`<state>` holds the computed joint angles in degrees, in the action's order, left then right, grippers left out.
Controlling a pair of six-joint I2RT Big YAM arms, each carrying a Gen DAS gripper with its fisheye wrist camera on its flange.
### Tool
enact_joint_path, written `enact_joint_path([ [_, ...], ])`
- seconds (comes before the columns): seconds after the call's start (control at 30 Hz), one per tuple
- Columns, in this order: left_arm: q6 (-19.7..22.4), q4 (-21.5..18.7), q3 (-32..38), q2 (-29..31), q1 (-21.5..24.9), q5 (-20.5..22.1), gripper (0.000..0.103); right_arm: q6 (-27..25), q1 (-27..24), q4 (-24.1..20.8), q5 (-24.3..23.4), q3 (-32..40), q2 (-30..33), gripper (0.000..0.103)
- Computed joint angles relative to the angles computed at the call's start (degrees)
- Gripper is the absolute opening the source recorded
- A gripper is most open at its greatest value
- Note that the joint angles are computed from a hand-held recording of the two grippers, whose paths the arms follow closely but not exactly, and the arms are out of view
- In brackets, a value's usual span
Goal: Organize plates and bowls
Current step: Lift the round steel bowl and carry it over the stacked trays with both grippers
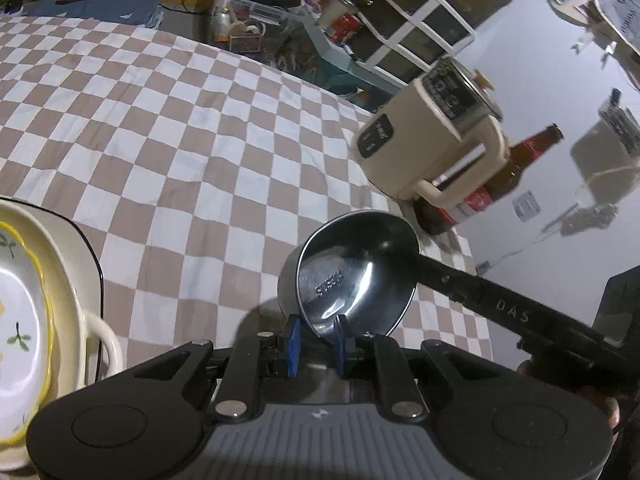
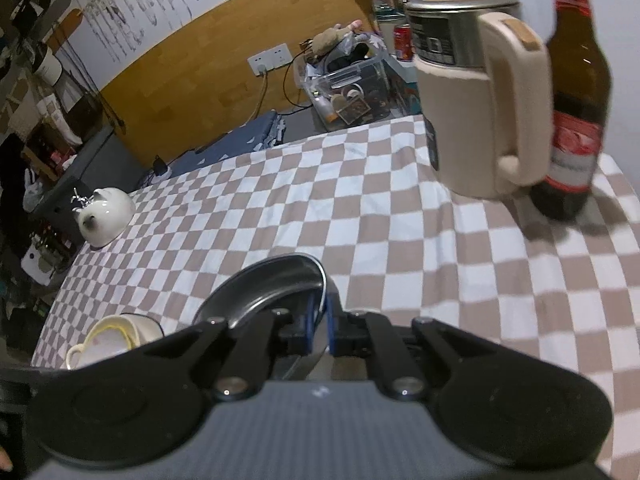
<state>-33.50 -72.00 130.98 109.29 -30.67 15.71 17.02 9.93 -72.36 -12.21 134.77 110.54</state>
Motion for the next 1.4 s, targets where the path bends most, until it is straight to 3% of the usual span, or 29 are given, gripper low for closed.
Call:
enact_joint_path([
  [0.23,2.1,-0.7,-4.1,-2.9,-1.3,1.6,0.018,2.2,-0.2,3.1,0.6,-11.1,-7.2,0.008],
  [0.5,4.5,-4.1,-5.7,-3.3,-2.3,4.1,0.018,3.3,-0.1,2.1,1.7,-16.5,-10.7,0.008],
  [1.13,4.1,-6.6,-5.9,-3.1,-2.2,4.2,0.018,-0.1,0.8,-4.7,3.0,-12.8,-7.9,0.008],
  [1.4,3.6,-7.0,-5.7,-2.7,-1.9,4.5,0.019,1.8,0.4,-7.1,2.4,-13.6,-8.1,0.01],
])
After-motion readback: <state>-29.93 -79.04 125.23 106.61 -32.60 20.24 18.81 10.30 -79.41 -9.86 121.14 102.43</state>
